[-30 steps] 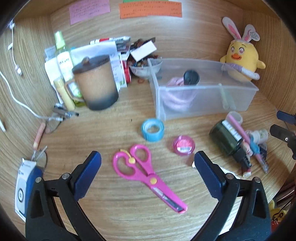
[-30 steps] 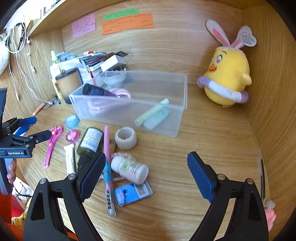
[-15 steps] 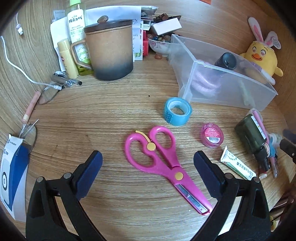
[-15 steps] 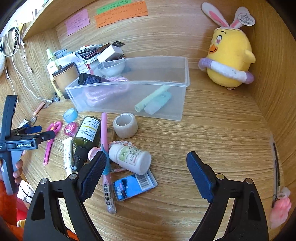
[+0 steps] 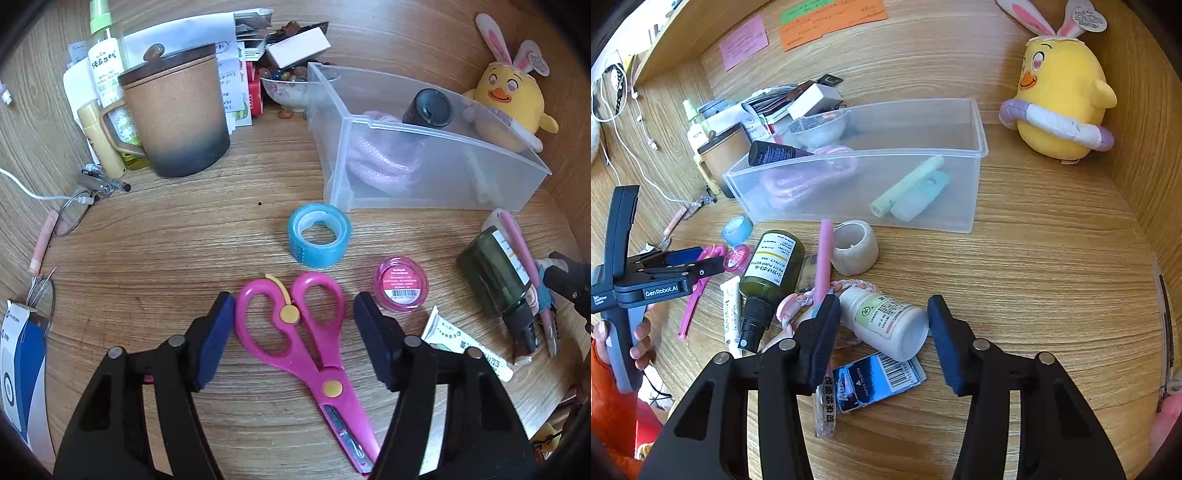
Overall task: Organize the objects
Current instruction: 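Grasp pink scissors with left gripper while right gripper grasps white pill bottle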
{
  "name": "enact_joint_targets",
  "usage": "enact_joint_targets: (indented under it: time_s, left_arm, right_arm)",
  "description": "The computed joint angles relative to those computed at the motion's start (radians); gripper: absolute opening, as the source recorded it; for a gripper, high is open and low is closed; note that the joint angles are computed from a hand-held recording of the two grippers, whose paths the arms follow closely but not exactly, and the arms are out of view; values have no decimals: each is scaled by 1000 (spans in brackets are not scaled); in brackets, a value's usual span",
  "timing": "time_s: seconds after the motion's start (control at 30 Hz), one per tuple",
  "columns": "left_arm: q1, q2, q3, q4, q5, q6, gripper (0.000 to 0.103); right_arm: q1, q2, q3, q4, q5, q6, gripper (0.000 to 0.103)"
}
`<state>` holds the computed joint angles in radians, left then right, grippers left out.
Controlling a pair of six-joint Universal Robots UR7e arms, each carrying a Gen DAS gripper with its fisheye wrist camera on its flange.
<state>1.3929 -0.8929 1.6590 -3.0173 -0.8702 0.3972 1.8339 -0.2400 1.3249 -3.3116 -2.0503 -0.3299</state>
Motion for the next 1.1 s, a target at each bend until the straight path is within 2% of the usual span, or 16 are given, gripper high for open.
enact_joint_targets:
  time_s: [0.2,0.27,0.33,0.5,0.67,0.73,0.77,0.87,0.93,1.0,1.1]
  left_arm:
    - [-4,-24,43,-10,-33,38,61]
    - [0,-45,52,1,-68,27,62]
    - [6,-72,69,11,-104,7,74]
    - [-1,-86,100,-12,-47,8,75]
    - [-12,-100,145,7,-19,-25,74]
    - [-13,-96,151,10,-15,-30,66]
    - [-18,-88,158,-26,5,-15,64]
    - [-14,-92,153,-19,-6,-24,55]
    - [-10,-95,146,-14,0,-20,43]
    - [-5,-101,142,-5,-2,-15,39]
    - [1,-104,142,-9,-6,-13,39]
  right_arm:
    - [-5,-14,23,-19,13,2,38]
    - [-6,-18,30,-32,13,7,38]
    - [-10,-24,40,-34,18,10,38]
    - [-9,-31,59,-56,3,-1,38]
    - [0,-30,75,-87,-33,-21,38]
    - [2,-31,83,-98,-45,-24,38]
    - [3,-33,87,-101,-49,-25,38]
    - [6,-42,105,-98,-55,-30,38]
    - [9,-48,116,-87,-55,-39,38]
    - [11,-49,121,-88,-52,-49,38]
    - [10,-47,119,-76,-46,-57,38]
